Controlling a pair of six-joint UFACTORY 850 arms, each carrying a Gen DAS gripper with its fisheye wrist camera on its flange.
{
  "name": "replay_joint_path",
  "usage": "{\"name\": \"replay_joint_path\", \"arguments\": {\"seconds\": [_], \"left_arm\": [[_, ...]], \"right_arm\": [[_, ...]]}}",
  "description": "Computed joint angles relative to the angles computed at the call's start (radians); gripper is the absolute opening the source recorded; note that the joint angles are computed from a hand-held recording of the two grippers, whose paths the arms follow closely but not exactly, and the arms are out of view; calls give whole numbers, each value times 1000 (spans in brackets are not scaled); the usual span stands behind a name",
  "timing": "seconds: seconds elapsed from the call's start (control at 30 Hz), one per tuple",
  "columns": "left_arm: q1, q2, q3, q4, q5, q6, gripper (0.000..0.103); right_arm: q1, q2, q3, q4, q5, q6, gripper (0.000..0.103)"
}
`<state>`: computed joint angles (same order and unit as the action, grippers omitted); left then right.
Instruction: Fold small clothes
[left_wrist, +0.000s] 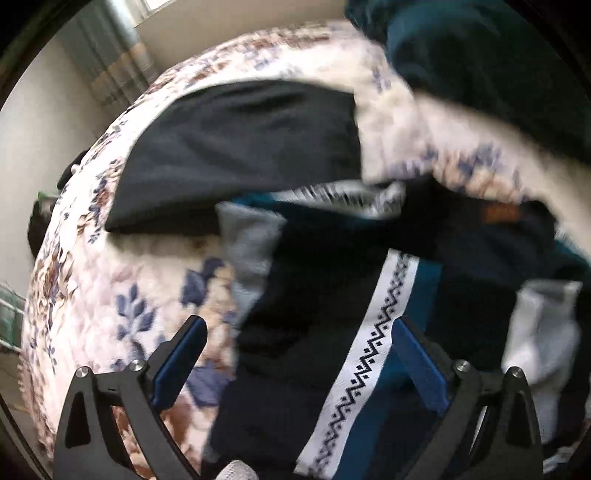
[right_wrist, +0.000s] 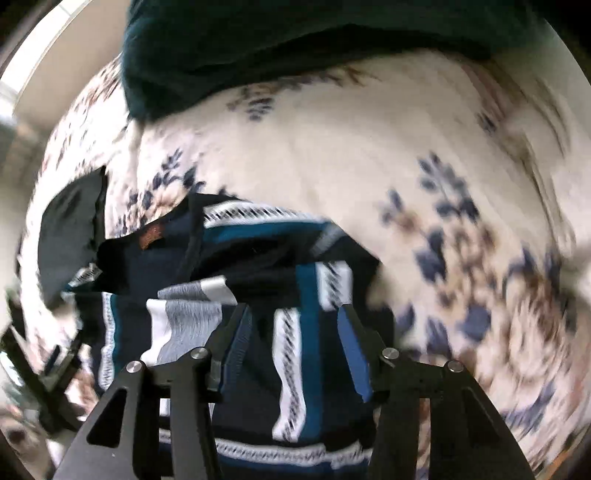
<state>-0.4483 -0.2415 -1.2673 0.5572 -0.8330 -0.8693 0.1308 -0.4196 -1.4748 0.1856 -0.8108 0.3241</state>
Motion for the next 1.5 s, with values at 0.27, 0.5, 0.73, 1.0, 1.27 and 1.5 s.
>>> {"name": "replay_joint_path", "arguments": {"seconds": [0.27, 0.5, 0.73, 1.0, 1.27, 1.5], "left_arm": [[43, -50, 9, -23, 37, 48, 103], [9, 13, 14, -90, 32, 63, 103], [44, -41, 16, -197, 11, 95, 103], [14, 8, -1, -142, 4, 83, 103], [-141, -26, -44, -196, 21, 91, 103], [-171, -17, 23, -218, 18, 46, 103]], "right_arm": [[-14, -25, 142, -69, -38, 31, 54], [39, 70, 185, -131, 7, 89, 58], [97, 49, 209, -215, -91, 32, 60], [97, 109, 206, -227, -110, 67, 64], [62, -38, -7, -38, -133, -133, 60], [100, -170, -170, -269, -273, -173, 41]]}}
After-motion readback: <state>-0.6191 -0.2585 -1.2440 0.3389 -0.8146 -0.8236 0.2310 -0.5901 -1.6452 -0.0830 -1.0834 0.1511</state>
